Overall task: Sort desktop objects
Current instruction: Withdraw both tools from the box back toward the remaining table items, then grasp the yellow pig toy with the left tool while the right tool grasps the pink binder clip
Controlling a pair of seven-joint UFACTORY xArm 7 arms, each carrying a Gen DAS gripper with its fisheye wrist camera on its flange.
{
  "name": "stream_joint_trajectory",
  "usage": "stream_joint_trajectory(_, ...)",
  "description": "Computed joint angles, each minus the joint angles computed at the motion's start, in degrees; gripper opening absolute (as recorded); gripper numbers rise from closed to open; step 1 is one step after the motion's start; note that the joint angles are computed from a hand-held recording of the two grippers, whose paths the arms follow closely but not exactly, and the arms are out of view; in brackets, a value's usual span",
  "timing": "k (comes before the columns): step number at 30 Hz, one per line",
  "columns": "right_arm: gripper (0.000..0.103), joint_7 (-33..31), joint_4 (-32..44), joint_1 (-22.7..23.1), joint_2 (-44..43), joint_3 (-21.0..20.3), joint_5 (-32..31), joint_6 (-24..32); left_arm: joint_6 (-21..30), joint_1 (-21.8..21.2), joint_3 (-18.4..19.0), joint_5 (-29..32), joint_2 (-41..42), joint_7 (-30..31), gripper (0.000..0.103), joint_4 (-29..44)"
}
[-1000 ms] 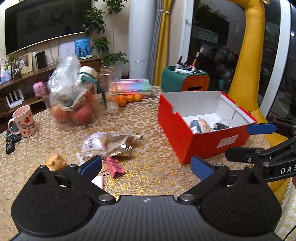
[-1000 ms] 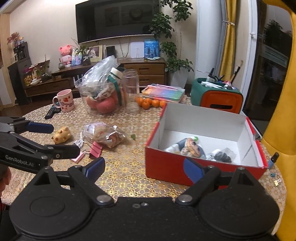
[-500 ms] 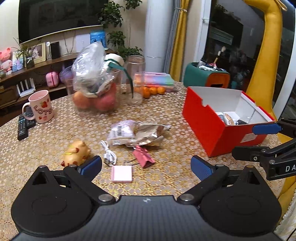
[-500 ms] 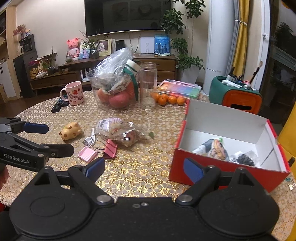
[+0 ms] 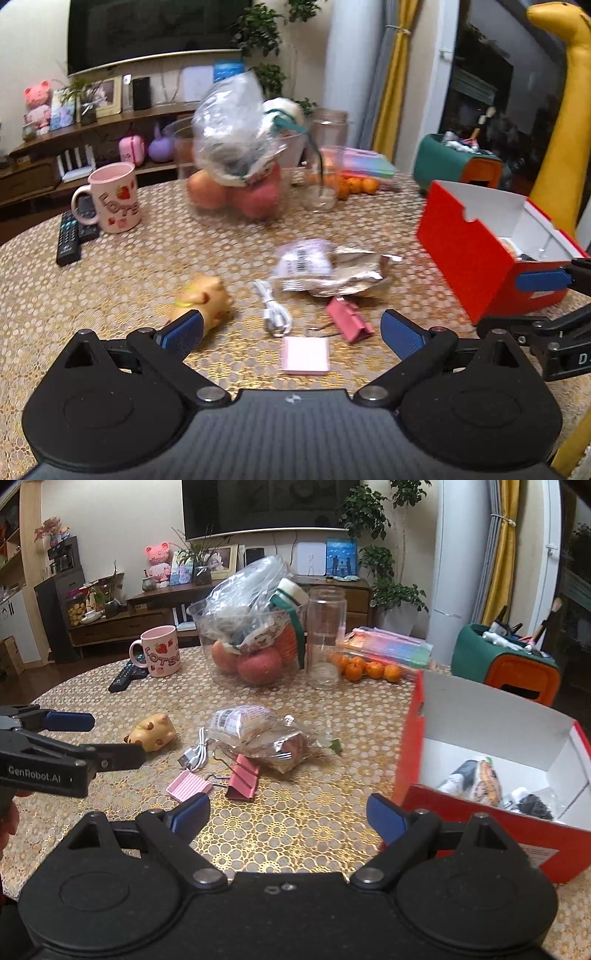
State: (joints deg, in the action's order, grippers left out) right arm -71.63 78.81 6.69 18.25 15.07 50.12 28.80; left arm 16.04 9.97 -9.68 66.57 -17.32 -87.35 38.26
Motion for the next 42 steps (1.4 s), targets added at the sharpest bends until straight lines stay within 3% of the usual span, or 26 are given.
stream_joint_trajectory(10, 0.09, 5.5, 4.2, 2.5, 6.0, 1.4, -6.5, -2.3, -1.4, 3.2, 3.2, 7.8, 3.3, -4.4, 0.103, 0.3)
stream_joint_trajectory(24, 0.083, 16.6, 10.1, 5.5, 14.8, 3.5, -18.4, -6.5, -3.3, 0.6, 11.3, 21.2, 12.9, -14.2, 0.102, 5.9)
stream_joint_trajectory(34, 0.072, 28.0, 16.0, 8.0, 20.7, 2.7, -27.7, -6.3, -4.7, -0.3, 14.1, 24.1, 17.2, -16.3, 0.102, 8.6)
stream_joint_trajectory(42, 0.065, 31.0, 15.9, 8.1, 21.6, 3.4, -31.4, -8.4, -5.7, -0.2, 14.7, 24.4, 18.8, -17.1, 0.095, 8.9)
